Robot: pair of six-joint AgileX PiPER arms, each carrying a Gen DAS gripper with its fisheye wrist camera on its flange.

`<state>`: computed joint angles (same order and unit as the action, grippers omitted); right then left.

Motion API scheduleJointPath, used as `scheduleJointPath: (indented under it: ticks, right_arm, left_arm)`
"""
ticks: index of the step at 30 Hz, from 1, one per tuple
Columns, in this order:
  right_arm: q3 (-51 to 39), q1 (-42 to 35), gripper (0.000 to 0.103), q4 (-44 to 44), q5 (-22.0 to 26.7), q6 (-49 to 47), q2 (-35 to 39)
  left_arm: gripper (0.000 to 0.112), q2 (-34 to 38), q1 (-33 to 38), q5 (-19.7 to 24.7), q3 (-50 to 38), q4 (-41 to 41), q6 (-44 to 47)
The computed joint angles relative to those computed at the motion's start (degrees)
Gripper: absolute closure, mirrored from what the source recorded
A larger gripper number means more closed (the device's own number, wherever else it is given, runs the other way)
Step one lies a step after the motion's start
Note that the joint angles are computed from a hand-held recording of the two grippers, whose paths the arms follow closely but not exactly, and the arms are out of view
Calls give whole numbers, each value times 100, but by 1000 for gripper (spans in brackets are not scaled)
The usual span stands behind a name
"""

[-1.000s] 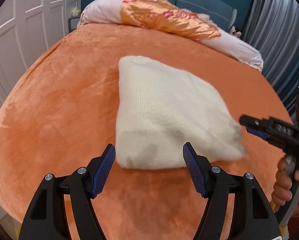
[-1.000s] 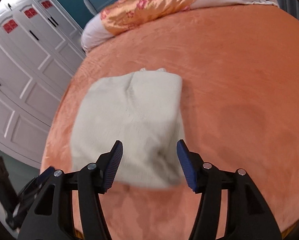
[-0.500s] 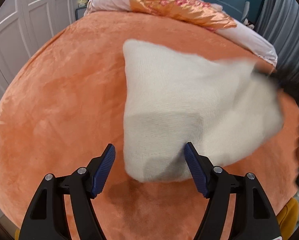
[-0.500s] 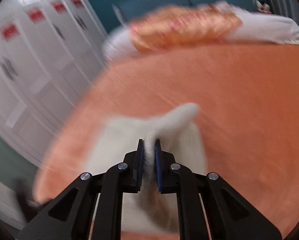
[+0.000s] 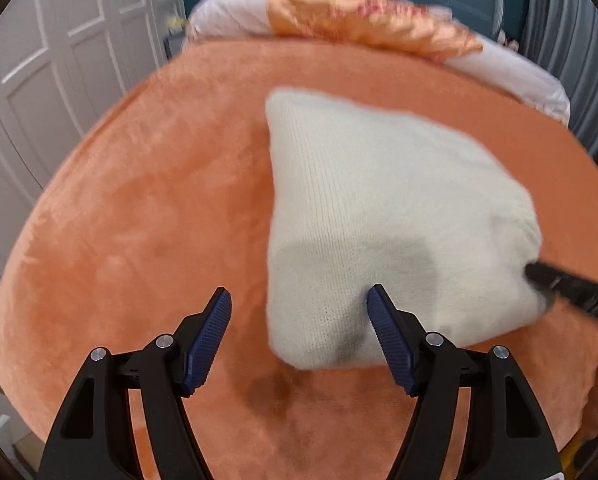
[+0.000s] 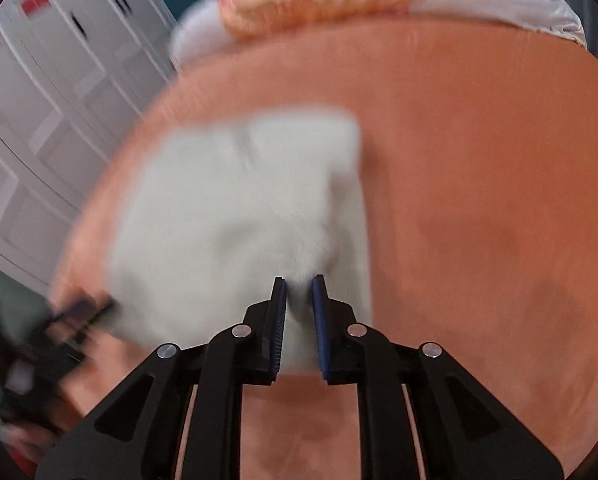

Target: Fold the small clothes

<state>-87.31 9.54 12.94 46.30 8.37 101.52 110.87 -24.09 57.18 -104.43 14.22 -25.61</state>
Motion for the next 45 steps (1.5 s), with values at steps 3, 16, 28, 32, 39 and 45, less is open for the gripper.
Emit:
scheduleJointPath:
  ticks: [3, 16, 28, 32, 39, 45]
  right_arm:
    - [227, 198, 89, -629, -145, 480, -34]
    - [2317, 1014, 89, -1700, -545, 2017, -1831]
    - [2886, 1506, 76, -2179, -721, 2712, -1866]
    - [2830, 1810, 65, -2693, -674, 3177, -1729]
    - [2883, 2447, 61, -3998, -478, 4318, -1579]
    - [2936, 2447, 61, -4057, -524, 4405, -1586]
  left_arm:
    - [44, -47, 12, 73, 10, -88, -80]
    - [44, -1407, -670, -460, 2207, 209, -1168]
    - [40, -1140, -1175, -523, 2547, 731, -1677]
    - [36, -1106, -1238, -532, 2574, 901, -1820]
    - [28, -1059, -1264, -565, 2613, 1037, -2070]
    - [22, -1006, -1322, -605, 2637, 1156, -2293]
